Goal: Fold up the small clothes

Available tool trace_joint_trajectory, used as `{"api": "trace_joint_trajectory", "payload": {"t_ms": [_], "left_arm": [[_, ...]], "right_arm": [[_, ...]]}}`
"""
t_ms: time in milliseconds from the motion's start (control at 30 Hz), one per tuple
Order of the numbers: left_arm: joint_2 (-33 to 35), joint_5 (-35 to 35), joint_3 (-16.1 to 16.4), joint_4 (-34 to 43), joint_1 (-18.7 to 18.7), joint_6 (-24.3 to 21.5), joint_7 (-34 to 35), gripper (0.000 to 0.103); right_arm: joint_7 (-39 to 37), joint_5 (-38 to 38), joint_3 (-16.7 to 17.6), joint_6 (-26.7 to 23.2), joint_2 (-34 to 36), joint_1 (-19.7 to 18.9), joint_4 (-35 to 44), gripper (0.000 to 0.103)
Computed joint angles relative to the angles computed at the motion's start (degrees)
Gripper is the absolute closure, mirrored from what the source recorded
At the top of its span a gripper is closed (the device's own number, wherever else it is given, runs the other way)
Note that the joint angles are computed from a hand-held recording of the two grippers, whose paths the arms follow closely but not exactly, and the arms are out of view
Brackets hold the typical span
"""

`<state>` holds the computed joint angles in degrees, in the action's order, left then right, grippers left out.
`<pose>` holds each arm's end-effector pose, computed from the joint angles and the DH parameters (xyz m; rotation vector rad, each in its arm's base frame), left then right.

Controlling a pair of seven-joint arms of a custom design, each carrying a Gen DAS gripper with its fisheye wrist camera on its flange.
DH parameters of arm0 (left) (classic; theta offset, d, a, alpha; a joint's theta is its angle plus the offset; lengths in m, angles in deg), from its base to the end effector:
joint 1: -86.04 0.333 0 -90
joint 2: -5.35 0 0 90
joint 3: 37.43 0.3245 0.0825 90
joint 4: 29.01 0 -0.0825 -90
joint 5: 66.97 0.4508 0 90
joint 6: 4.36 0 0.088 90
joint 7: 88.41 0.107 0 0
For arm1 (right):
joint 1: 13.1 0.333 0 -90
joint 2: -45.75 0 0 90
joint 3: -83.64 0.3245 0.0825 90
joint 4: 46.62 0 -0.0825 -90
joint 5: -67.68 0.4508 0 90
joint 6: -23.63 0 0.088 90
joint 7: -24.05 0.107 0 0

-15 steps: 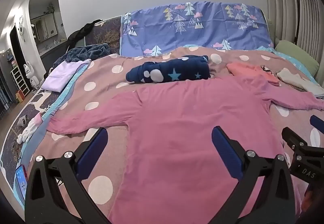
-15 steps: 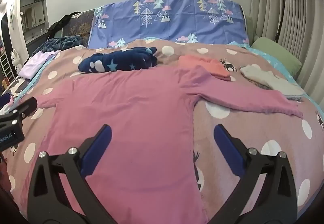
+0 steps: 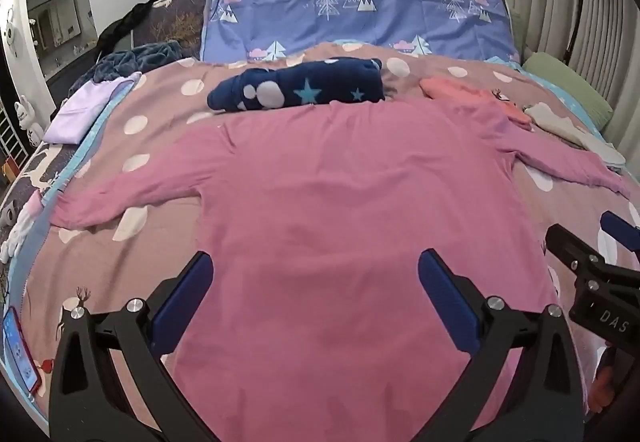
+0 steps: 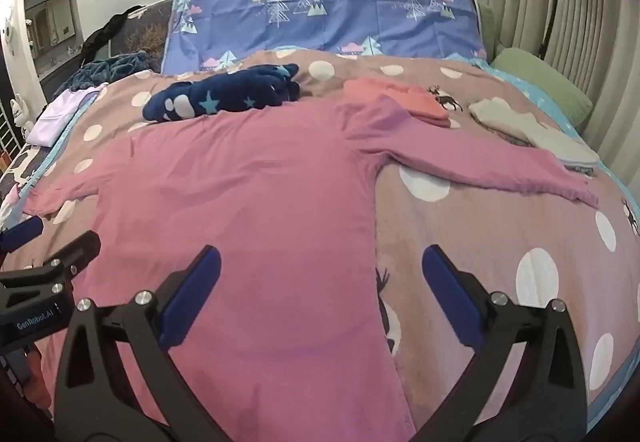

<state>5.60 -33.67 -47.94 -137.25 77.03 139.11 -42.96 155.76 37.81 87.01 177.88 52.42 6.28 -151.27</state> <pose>0.6309 -0.2276 0.5541 -1.8153 1.6877 -0.6102 0.6447 0.2862 0.5365 -1.7592 1.6727 -0.6883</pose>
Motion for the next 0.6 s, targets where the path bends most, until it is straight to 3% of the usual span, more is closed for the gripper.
{"api": "trace_joint_trajectory", "payload": {"t_ms": [600], "left_arm": [[1.20,-3.86,0.07,0.72,-0.91,-0.40,4.93,0.001]], "right_arm": [[2.91,-2.72,-0.13,-1.07,-0.52,0.06,-0.12,0.002]]}}
